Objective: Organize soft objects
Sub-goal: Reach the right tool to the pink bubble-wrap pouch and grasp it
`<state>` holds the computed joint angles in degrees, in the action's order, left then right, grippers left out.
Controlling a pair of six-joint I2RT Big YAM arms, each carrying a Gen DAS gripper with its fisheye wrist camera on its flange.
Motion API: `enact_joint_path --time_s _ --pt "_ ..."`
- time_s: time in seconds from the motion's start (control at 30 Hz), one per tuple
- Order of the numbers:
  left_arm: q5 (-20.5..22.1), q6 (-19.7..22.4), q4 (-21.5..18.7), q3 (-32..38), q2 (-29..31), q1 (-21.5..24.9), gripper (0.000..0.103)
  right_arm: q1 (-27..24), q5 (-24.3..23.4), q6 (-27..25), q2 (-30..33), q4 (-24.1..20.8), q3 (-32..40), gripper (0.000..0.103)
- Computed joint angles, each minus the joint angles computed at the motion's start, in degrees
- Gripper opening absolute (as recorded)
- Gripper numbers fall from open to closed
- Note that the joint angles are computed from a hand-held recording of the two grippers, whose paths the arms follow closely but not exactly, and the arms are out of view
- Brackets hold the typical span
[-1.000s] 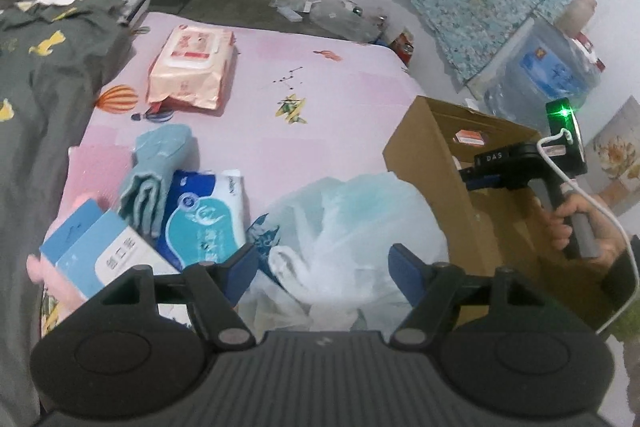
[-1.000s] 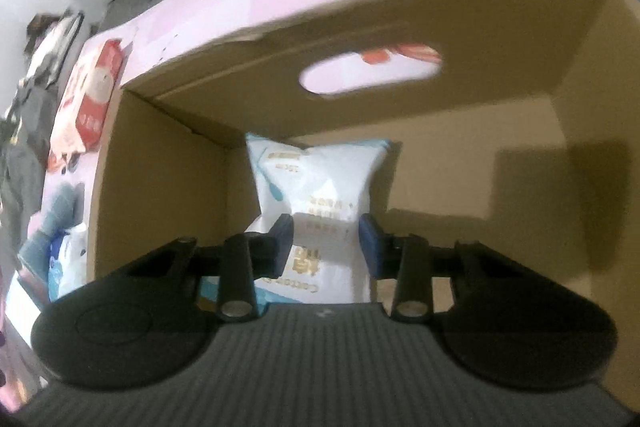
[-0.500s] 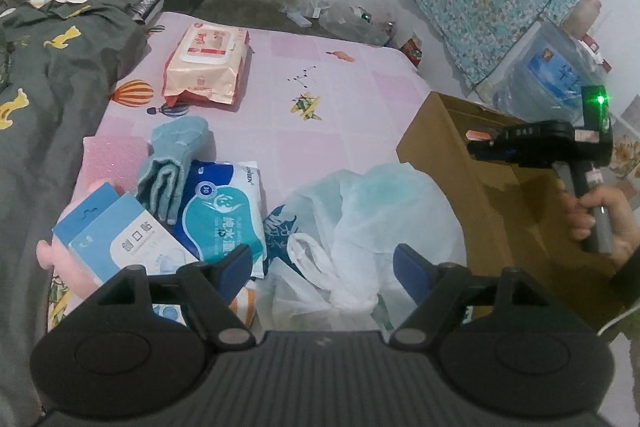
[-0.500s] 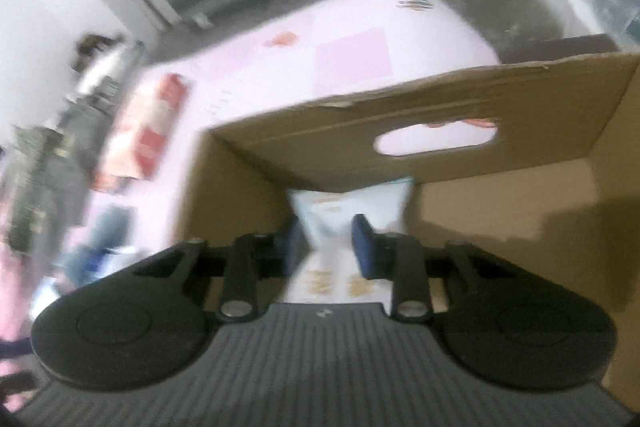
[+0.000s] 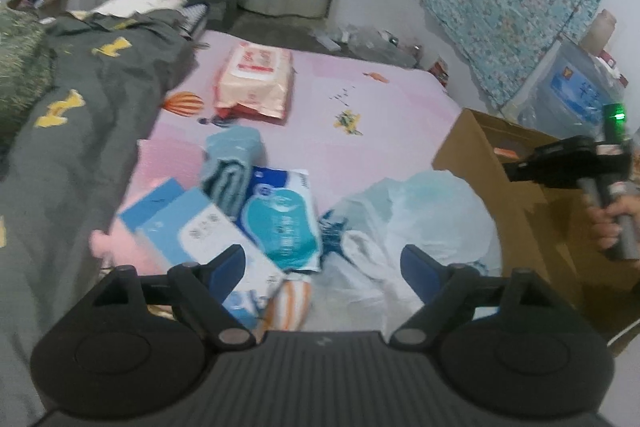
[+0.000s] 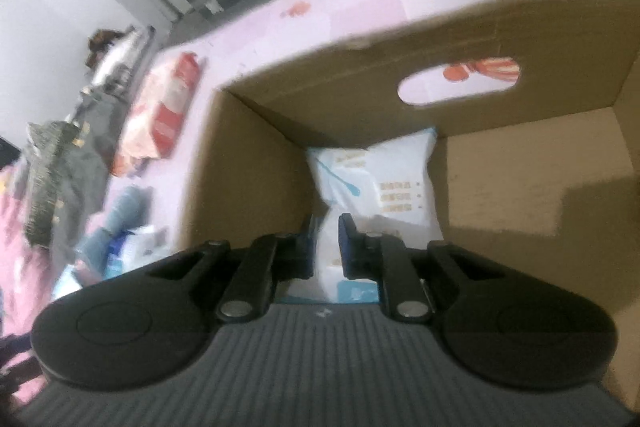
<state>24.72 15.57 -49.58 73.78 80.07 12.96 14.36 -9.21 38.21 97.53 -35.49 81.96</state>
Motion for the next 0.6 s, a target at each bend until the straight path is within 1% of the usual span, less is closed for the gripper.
enact_joint_path --time_s 0.2,0.37,0.47,0.6 --pt "1.57 1.65 2.53 -2.03 -2.08 4.20 0.089 0.81 -1.29 2.23 -6.10 1.86 -1.74 0.015" --pt "2.35 3.00 4.56 -2.90 -2.92 7.54 0.090 4.17 -2.22 4.21 -7.61 0.34 1.78 0.020" --pt "3.20 2.92 5.98 -3.16 -2.97 9.59 0.090 6.54 -4.60 4.86 -6.08 -0.94 5.40 0.023" --pt "4.91 2.21 7.96 -3.48 -2.61 11.90 0.090 10.20 -8.12 4.74 0.09 -5.66 14.29 0.025"
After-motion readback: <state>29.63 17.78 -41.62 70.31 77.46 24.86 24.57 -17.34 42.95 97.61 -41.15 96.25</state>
